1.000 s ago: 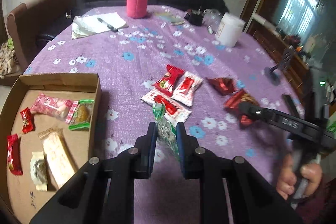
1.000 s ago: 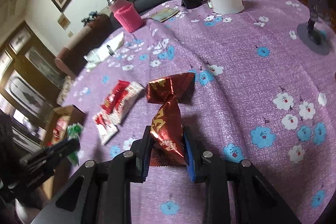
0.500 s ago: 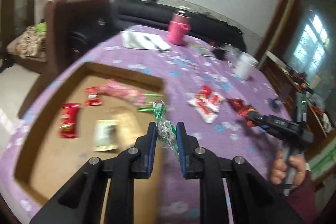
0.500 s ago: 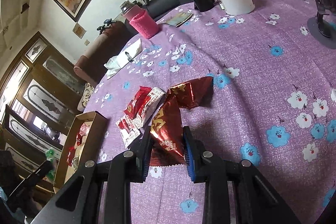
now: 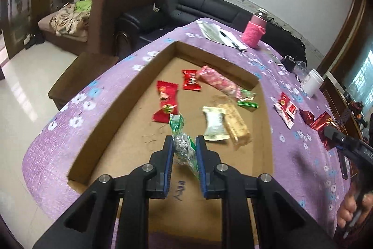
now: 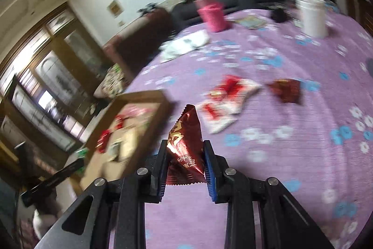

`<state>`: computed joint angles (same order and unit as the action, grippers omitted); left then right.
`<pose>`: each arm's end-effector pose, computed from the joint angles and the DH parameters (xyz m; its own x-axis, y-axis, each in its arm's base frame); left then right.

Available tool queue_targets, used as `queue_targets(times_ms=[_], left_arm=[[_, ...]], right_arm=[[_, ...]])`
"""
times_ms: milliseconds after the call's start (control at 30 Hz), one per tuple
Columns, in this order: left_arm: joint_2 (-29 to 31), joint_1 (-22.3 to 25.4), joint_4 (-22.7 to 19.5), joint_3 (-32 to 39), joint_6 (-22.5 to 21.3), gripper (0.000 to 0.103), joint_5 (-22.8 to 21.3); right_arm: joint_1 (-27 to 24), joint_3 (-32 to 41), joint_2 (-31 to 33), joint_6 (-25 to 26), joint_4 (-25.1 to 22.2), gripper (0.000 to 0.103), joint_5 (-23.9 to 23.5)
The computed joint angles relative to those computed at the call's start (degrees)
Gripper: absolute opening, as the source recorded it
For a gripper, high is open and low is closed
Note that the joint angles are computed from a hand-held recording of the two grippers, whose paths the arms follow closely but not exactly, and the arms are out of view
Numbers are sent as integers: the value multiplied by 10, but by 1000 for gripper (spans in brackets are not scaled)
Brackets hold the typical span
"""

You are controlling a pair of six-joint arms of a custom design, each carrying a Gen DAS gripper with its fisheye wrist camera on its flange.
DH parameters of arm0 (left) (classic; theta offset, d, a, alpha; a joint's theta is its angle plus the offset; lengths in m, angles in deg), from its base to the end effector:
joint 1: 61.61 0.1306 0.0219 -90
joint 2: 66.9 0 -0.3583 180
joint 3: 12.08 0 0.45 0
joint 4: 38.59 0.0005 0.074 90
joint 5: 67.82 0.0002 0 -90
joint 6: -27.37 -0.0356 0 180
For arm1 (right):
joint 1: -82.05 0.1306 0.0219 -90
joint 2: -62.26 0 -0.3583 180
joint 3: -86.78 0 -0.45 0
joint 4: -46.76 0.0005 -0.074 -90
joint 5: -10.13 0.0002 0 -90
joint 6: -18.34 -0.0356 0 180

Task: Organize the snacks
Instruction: 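Carry both snacks over the cardboard tray and open both grippers, then move both grippers back toward the remaining snacks on the table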

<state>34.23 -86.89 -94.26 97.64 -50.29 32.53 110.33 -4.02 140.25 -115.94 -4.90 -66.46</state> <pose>0.5487 -0.2668 0.4694 -0.7603 0.1266 -0.6371 0.3769 0.8848 -0.2741 0.4192 0.2156 0.4979 -0.6223 0.4364 -0.6499 0.1802 0.8878 0.4236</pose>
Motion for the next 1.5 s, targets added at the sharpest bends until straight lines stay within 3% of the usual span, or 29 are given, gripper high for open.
queue_targets(times_ms=[333,500,667,733,767,867,933,1167,1267,1500], left_arm=[[7,18,5,-3,-6,19,-4],[11,30,16,-7,9,19,23],[-8,47,41,-26,27,39,62],[-18,50,51,-32,30,59,63],[-23,52,57,-36,32,62,65],[-36,55,72,-42,35,72,71],[-44,55,79,-46,44,86,63],[-65,45,90,-57,50,87,51],[-68,31,81,-55,42,87,36],[-75,-11,48,-48,6,87,1]], right_arm=[[62,165,170,50,-32,31,-43],[70,232,241,67,-65,31,-56],[75,276,290,81,-96,32,-50],[82,286,300,93,-107,32,-25],[84,290,302,96,-110,32,-18],[89,288,297,98,-104,33,-9],[91,282,288,99,-102,39,4],[99,223,221,76,-75,43,50],[100,182,180,56,-57,52,74],[101,103,100,15,-46,55,107]])
